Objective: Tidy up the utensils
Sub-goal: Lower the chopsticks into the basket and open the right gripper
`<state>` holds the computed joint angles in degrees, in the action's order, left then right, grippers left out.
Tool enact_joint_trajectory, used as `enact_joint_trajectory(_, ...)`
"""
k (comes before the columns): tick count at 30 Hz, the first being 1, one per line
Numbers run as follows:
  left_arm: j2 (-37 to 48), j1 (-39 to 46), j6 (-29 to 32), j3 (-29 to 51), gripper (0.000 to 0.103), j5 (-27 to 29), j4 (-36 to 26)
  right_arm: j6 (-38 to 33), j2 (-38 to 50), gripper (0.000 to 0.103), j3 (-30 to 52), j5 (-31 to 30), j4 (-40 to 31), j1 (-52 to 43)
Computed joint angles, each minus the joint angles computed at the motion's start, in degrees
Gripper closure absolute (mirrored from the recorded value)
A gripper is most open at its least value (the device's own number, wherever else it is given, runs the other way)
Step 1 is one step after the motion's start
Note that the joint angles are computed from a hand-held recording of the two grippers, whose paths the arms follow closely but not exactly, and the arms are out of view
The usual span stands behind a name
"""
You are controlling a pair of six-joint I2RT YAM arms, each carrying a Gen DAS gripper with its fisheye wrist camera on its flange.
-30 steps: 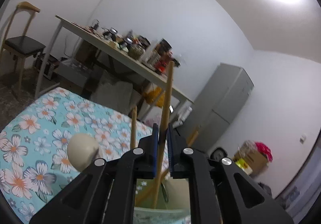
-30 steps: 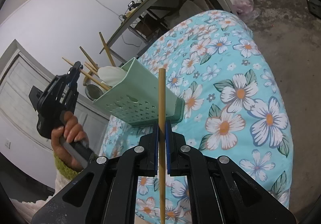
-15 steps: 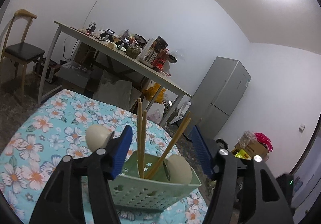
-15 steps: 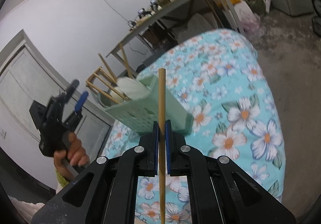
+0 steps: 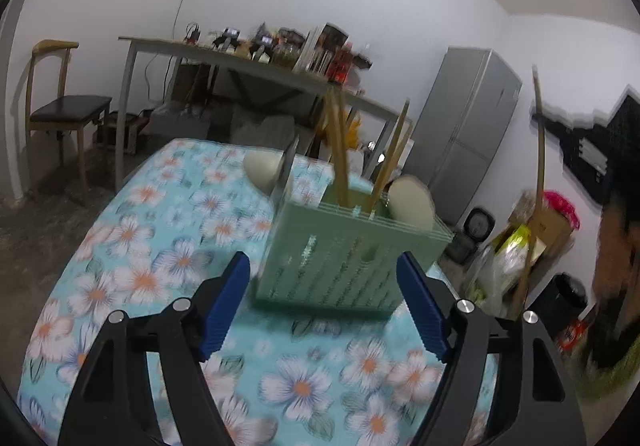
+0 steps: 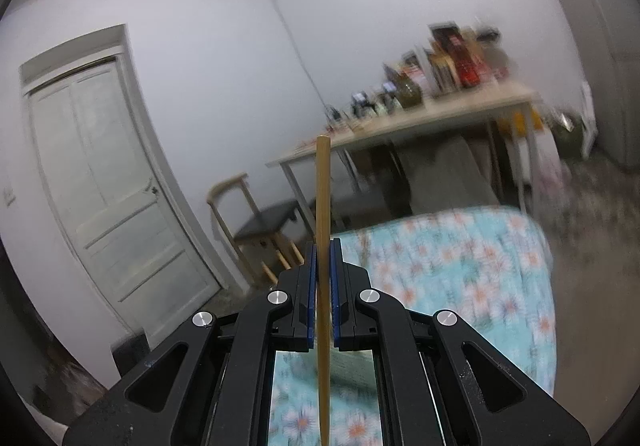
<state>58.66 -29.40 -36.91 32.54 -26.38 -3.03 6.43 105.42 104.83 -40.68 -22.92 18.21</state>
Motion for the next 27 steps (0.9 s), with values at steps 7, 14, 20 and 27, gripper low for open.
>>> enact_joint_trajectory(7,0.44,-3.46,-0.38,-2.64,0.028,-1.71,-0.87,-0.55,8.40,0.099,13.91,2.13,3.93,5.43)
enact_joint_trajectory(14,1.55,-3.19,1.80,-3.27,0.026,-1.75,1.24,-5.97,16.68,0.099,23.12,6.92,1.32,9.43)
enact_joint_trajectory(20,2.32,-2.38,1.86,-4.11,0.026,-0.59,2.74,-8.71,18.05,0.098,18.83,9.12,4.32,10.74)
enact_joint_trajectory(27,2.42,-1.85,1.75,-4.12,0.025,-0.37,3.12,-11.29,17.02,0.098,15.00,11.04,4.53,11.44)
